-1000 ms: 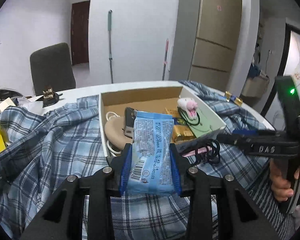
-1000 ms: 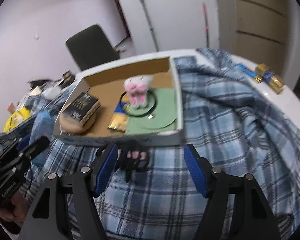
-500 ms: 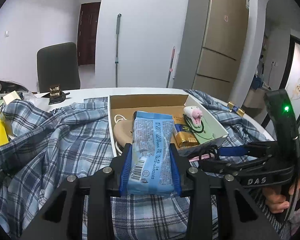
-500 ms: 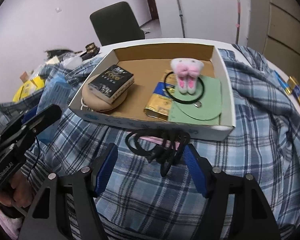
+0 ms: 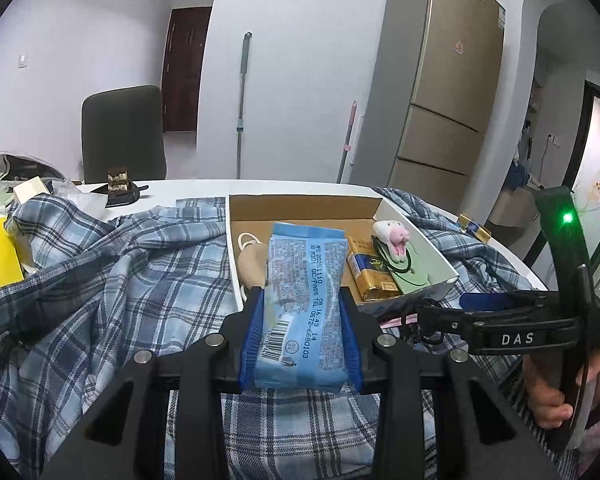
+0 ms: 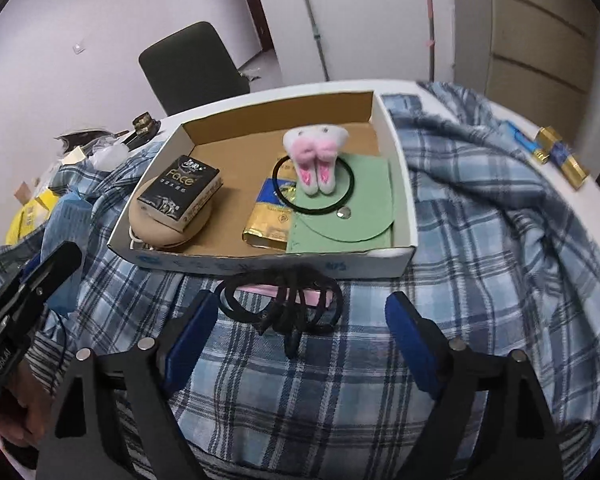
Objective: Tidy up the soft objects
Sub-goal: 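Carry the blue packet toward the box with the left gripper while the right gripper lifts the black cable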
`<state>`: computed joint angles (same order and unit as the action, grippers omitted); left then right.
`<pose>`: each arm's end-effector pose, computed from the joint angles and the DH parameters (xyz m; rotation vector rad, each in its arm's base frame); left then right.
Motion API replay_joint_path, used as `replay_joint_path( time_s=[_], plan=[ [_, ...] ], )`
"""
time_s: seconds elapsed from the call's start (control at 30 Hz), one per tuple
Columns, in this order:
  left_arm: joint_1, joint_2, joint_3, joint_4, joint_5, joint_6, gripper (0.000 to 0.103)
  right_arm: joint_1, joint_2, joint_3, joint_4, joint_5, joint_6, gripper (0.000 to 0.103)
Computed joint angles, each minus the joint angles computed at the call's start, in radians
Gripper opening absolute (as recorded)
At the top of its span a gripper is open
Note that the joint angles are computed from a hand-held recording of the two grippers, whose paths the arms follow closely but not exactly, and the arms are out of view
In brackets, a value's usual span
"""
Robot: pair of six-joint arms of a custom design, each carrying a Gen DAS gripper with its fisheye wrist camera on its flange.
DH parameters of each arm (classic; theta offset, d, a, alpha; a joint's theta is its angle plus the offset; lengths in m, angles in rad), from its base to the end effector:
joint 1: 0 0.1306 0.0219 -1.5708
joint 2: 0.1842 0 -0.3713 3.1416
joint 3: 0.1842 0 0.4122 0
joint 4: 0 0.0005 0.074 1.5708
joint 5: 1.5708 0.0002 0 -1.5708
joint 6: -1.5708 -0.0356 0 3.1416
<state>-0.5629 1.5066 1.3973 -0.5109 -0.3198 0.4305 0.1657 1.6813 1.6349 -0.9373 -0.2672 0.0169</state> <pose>0.4824 -0.2918 0.3915 -0.0359 2.1634 -0.2231 0.5916 0.1080 0.3765 -0.3354 2.5282 0.3988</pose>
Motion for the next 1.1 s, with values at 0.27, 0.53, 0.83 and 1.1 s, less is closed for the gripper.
replay_joint_path(
  time_s=[0.27, 0.53, 0.83, 1.1],
  plan=[
    [0.012, -0.006, -0.008, -0.005, 0.012, 0.034, 0.038, 0.071, 0.008, 0.004, -0.023, 0.073, 0.227, 0.085],
    [0.01, -0.003, -0.003, -0.01, 0.013, 0.021, 0.038, 0.143, 0.025, 0.003, 0.015, 0.335, 0.313, 0.085],
    [0.012, 0.001, 0.002, -0.021, 0.023, 0.024, 0.038, 0.135, 0.046, 0.027, 0.0, 0.334, 0.265, 0.056],
    [0.012, -0.01, -0.012, 0.002, 0.025, 0.019, 0.038, 0.094, 0.008, -0.009, 0.022, 0.251, 0.2, 0.014]
  ],
)
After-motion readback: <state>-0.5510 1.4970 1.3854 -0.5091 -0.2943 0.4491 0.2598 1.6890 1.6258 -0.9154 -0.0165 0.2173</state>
